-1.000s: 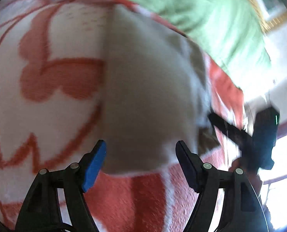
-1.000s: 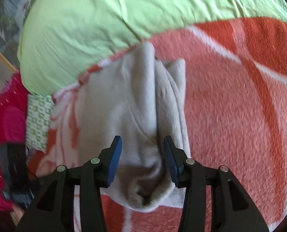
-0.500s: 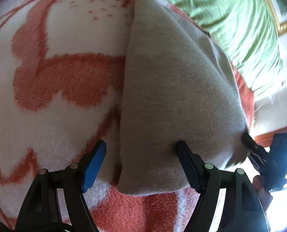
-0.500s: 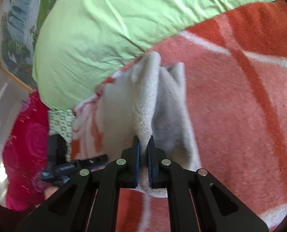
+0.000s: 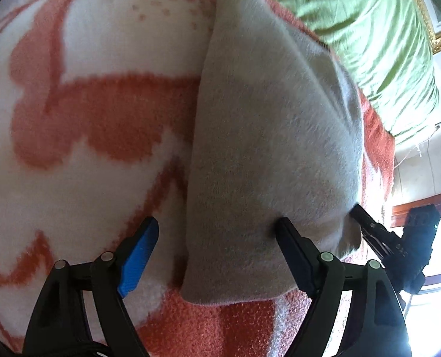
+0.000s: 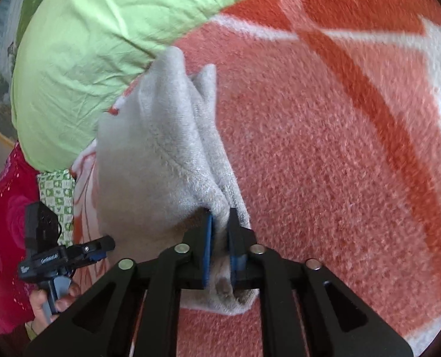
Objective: Fold small clothes
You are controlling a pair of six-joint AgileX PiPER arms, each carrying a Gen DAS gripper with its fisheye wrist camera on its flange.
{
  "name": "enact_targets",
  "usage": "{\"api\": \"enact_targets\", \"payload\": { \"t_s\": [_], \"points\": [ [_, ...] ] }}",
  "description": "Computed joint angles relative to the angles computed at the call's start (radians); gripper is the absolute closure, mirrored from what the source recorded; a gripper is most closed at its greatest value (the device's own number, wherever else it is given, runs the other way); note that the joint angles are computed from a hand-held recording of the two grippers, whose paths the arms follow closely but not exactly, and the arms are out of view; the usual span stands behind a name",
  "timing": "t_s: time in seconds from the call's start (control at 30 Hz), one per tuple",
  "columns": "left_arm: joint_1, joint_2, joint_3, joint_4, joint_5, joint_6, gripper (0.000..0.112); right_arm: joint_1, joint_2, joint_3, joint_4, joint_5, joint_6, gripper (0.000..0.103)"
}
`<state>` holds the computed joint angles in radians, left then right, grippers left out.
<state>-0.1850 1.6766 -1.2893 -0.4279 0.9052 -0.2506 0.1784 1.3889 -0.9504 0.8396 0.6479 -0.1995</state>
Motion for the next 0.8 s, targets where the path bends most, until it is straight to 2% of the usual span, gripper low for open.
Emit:
{"api": "enact_targets", "payload": {
  "t_s": [0.07, 0.13, 0.2, 0.3, 0.4, 0.47, 0.6, 0.63, 0.67, 0.7, 0.77, 0.8],
  "points": [
    [0.014, -0.014, -0.018, 0.018, -0.016, -0.015, 0.031, 0.012, -0.02, -0.03, -0.074, -0.025, 0.063, 0.058],
    [0.038, -0.002, -0.049, 0.011, -0.018, -0.014, 0.031, 0.009, -0.007, -0.058, -0.048, -0.055, 0.035, 0.041],
    [0.055, 0.039, -0.106, 0.016, 0.008, -0.026, 0.031, 0.004, 0.049, -0.121, -0.007, -0.055, -0.003, 0.037],
    [0.075, 0.091, -0.175, 0.044, 0.028, -0.044, 0.031, 0.035, 0.158, -0.233, -0.044, -0.049, 0.023, 0.036],
    [0.104, 0.136, -0.223, -0.004, 0.035, -0.015, 0.031, 0.043, 0.263, -0.334, 0.008, -0.023, -0.024, 0.036],
    [0.116, 0.164, -0.257, -0.017, 0.034, -0.007, 0.031, 0.039, 0.309, -0.367, 0.045, -0.014, -0.06, 0.032],
    [0.129, 0.249, -0.348, -0.039, 0.05, 0.004, 0.03, 0.013, 0.377, -0.389, 0.133, 0.008, -0.114, 0.032],
    [0.12, 0.272, -0.38, -0.021, 0.049, -0.017, 0.031, 0.005, 0.38, -0.379, 0.174, 0.008, -0.148, 0.043],
    [0.118, 0.282, -0.4, -0.001, 0.05, -0.025, 0.037, -0.01, 0.39, -0.376, 0.209, 0.024, -0.166, 0.072],
    [0.111, 0.301, -0.439, 0.034, 0.055, -0.038, 0.046, -0.024, 0.392, -0.37, 0.242, 0.033, -0.182, 0.072],
    [0.106, 0.333, -0.498, 0.069, 0.066, -0.057, 0.055, -0.049, 0.371, -0.325, 0.344, 0.028, -0.267, 0.077],
    [0.1, 0.362, -0.547, 0.11, 0.089, -0.089, 0.055, -0.046, 0.363, -0.311, 0.343, 0.01, -0.267, 0.078]
  ]
}}
